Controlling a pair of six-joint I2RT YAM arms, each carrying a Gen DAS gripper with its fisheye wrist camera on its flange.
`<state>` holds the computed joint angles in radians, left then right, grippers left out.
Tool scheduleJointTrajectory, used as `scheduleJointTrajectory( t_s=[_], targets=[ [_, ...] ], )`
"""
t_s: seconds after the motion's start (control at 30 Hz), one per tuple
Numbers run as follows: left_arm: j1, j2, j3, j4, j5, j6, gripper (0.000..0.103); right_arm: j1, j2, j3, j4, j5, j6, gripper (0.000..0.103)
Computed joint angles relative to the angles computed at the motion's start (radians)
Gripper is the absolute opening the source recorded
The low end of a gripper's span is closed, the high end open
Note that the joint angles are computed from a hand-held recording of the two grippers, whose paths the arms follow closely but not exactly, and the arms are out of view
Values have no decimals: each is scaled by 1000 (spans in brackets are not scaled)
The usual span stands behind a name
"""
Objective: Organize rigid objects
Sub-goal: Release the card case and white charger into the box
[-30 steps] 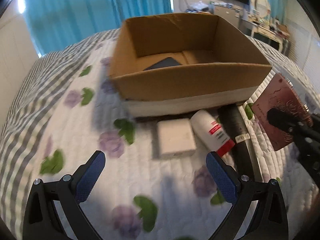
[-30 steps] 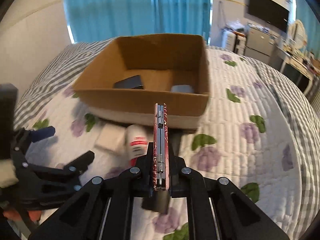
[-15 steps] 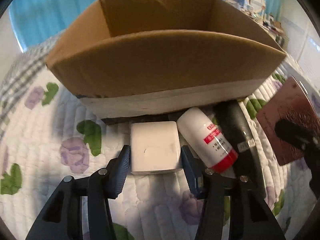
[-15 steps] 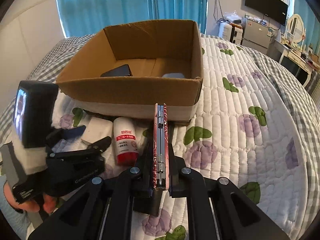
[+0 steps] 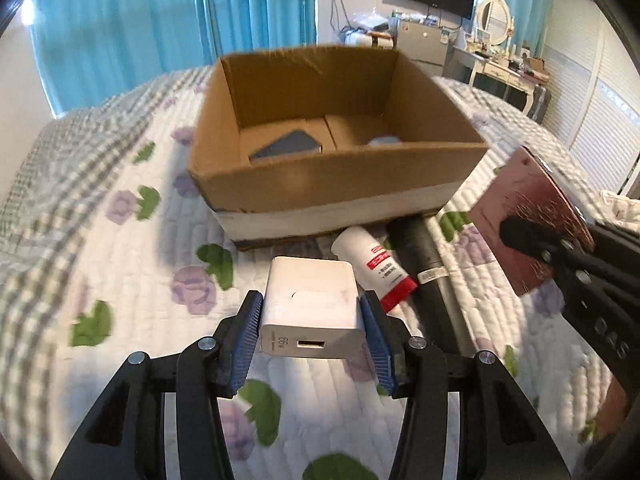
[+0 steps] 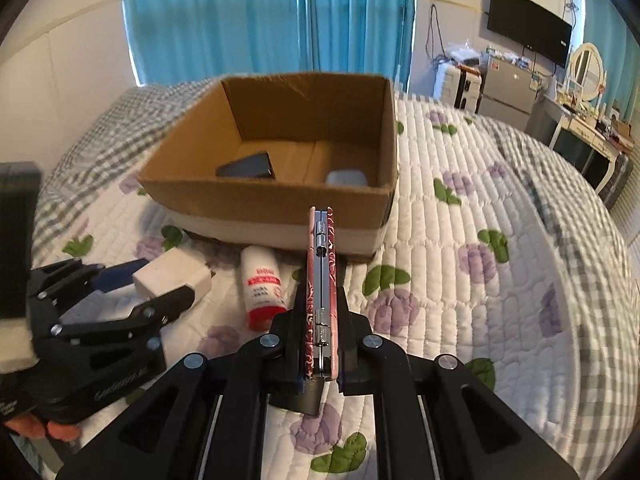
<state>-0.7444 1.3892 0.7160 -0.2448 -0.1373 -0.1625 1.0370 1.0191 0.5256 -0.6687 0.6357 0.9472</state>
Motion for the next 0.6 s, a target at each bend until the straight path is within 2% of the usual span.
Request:
scheduleJointTrajectory(
  t_s=[0.17,0.27,0.37,0.53,0.6],
  targets=[
    [-28,-123,49,-92,-33,-20,51,67,0,118,-146,79,39,9],
    [-39,-202,88,-149,-57,-26,51,74,-18,178,-193,100,33,9],
    [-34,-216,131,-157,-77,-11,51,68,-13,244,-229,130,1,9],
    [11,-148,240,-127,-83,25,51,-58,-18,323,-152,106,-193,9],
    [36,-86,285,-96,-86,36,51,-144,-4,347,-79,62,-306,9]
  ],
)
